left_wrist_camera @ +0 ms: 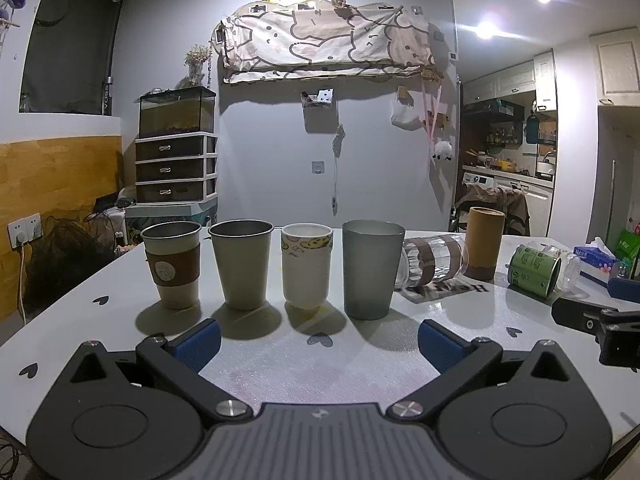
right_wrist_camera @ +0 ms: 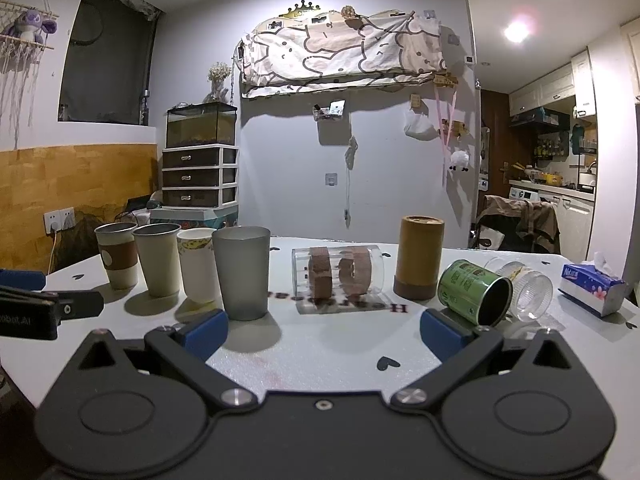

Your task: Flip cup upright

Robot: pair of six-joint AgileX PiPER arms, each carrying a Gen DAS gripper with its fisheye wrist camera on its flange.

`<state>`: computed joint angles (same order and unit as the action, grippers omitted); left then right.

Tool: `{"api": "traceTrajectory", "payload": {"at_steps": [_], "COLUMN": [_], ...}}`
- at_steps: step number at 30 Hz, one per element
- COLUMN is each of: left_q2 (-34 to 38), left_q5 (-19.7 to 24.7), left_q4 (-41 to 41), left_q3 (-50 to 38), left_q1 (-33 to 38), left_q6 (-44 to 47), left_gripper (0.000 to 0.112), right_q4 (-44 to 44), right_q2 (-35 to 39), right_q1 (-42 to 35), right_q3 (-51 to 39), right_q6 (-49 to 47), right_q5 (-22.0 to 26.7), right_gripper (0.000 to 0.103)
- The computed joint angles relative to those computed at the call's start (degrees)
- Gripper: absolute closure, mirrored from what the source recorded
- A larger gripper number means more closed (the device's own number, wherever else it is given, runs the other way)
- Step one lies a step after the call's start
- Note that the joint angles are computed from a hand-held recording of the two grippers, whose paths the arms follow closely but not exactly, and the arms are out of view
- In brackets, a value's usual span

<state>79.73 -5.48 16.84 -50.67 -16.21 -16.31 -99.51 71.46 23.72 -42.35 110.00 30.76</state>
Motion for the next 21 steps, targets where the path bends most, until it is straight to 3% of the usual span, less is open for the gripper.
{"api": "traceTrajectory", "payload": {"at_steps": [4,21], "left_q2": [0.2,0.6], "left_q5": [0.2,0.0], "left_q4": [3.4,2.5], "left_q3": [-0.4,-0.5], "left_q1": [0.2,0.1], "left_q6": [-3.2,-2.2], "left_gripper": [0.009,0.009], "right_q4": [0.1,0.4], "right_q2": [-0.1,0.1], "right_q1": [0.1,0.3], "right_q3": [0.1,-0.2], "right_q6": [0.0,-0.3], "right_q5": [0.1,0.3], "right_gripper": [0.000,0.000]}}
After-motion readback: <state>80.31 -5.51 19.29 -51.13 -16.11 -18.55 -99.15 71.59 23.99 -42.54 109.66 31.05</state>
